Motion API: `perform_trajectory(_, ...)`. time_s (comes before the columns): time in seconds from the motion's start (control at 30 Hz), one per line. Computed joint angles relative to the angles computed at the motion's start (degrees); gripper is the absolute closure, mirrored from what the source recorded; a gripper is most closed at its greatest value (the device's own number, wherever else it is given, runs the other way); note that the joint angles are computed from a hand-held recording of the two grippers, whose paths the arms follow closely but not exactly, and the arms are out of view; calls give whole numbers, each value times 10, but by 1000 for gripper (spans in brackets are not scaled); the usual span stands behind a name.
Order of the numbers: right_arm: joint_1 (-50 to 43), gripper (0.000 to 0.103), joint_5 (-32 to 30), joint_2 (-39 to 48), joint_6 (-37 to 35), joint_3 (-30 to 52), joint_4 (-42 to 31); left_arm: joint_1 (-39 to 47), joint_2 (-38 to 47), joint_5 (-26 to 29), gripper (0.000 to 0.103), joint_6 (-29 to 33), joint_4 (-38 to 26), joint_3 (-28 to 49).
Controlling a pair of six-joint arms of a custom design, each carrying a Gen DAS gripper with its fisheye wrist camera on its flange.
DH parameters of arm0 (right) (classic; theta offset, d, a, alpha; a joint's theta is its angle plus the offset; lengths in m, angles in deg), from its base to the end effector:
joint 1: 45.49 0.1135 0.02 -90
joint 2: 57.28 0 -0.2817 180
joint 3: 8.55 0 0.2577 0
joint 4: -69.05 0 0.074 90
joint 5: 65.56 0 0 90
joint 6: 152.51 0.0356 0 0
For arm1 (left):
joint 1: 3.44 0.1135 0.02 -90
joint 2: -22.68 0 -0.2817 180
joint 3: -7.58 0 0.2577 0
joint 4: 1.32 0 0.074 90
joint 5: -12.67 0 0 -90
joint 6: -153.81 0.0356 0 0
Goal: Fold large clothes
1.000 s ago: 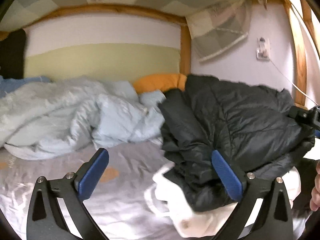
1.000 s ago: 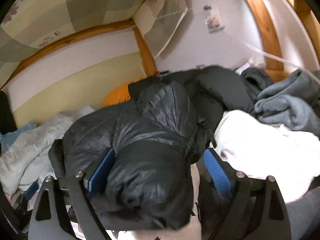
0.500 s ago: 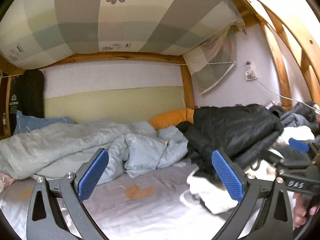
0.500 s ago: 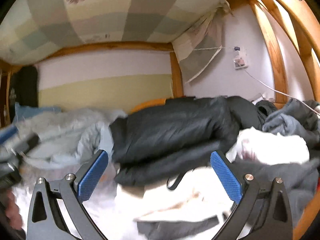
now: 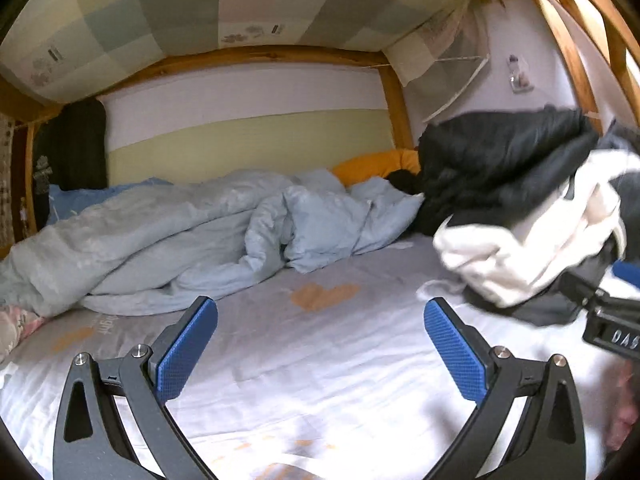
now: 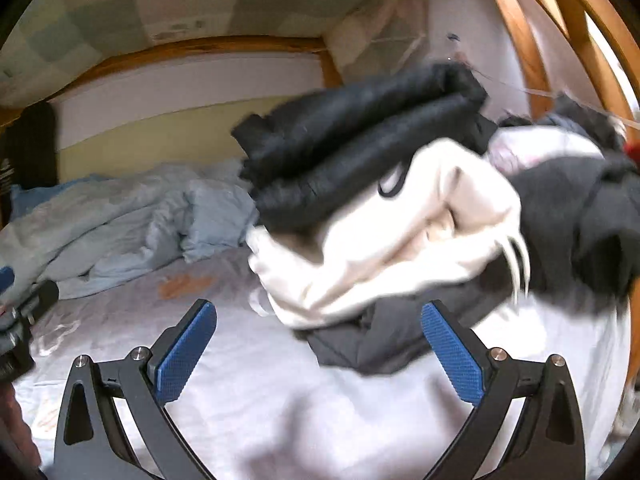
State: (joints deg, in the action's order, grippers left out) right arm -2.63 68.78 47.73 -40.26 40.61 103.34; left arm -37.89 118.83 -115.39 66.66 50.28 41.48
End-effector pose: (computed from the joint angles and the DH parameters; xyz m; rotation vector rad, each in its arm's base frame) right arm 0.2589 0.2063 0.1358 0.1660 1.8294 0.0399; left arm 0.2354 -0.1349 0.1467 0.0805 1.7181 0.1753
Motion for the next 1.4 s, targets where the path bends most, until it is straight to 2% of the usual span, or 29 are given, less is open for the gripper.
perform_trajectory(0.03, 0, 0, 1, 14, 4, 11, -9, -3, 39, -16, 0, 21, 46, 0)
perform_trajectory(0.1, 1, 0, -1, 30, -8, 34, -25, 5, 42, -2, 0, 7, 6, 18)
perform_trajectory(0.2, 11, 0, 22, 48, -27, 39, 6, 3, 47, -1, 0, 9, 37, 8)
perform_trajectory(0.33, 14, 0, 30, 59, -36, 60, -18, 6, 44, 14, 0, 6, 13, 15)
perform_trajectory(0.5, 11, 0, 24, 50, -29, 59, -29, 21, 29, 29, 0, -18, 28, -3)
perform_trajectory(0.8, 14, 0, 31, 48, -25, 59, -36, 1, 40, 4, 0, 5, 44, 0)
perform_trajectory(1.23, 7, 0, 21, 49, -28, 65, -46, 40, 13, 42, 0, -52, -9, -1)
perform_trajectory(1.4, 5, 0, 17, 49, -21, 69, -56, 41, 14, 39, 0, -59, -9, -1)
